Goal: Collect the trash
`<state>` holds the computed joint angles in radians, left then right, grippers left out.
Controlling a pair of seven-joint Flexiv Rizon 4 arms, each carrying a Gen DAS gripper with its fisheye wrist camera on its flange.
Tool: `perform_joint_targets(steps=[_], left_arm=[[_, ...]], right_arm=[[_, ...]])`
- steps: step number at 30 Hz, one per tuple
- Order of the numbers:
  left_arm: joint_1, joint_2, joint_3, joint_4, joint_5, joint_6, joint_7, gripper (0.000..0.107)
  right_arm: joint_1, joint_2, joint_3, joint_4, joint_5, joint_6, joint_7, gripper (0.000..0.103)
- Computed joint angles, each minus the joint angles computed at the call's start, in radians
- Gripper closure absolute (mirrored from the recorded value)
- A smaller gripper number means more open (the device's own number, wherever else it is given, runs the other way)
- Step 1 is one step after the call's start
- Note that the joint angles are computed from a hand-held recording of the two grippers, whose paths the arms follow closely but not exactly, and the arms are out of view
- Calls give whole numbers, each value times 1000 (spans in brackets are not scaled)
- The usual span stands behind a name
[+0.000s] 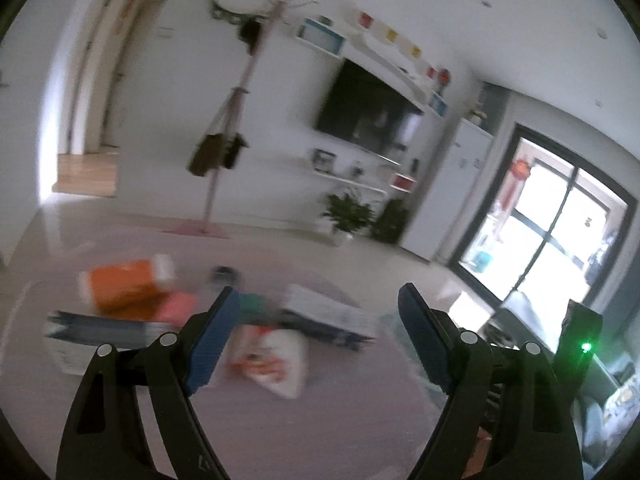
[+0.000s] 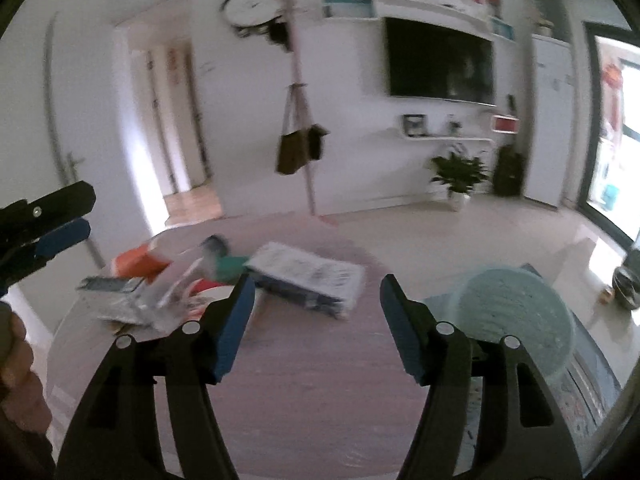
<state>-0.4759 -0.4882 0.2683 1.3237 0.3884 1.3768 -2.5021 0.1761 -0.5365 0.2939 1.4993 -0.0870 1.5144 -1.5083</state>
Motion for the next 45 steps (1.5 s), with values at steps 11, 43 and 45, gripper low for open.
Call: perform_joint_targets(steps=[11, 43, 45], left_arm=[[99, 117, 73, 147, 142, -179, -127, 39], [43, 60, -12, 205, -85, -281, 131, 30], [53, 60, -19, 205, -54, -280, 81, 26]], right_arm=[[35, -147, 130, -156, 42, -164, -135, 56], [55, -154, 90, -215, 245, -231, -218, 47], [61, -152, 84, -212, 241, -225, -221, 42]])
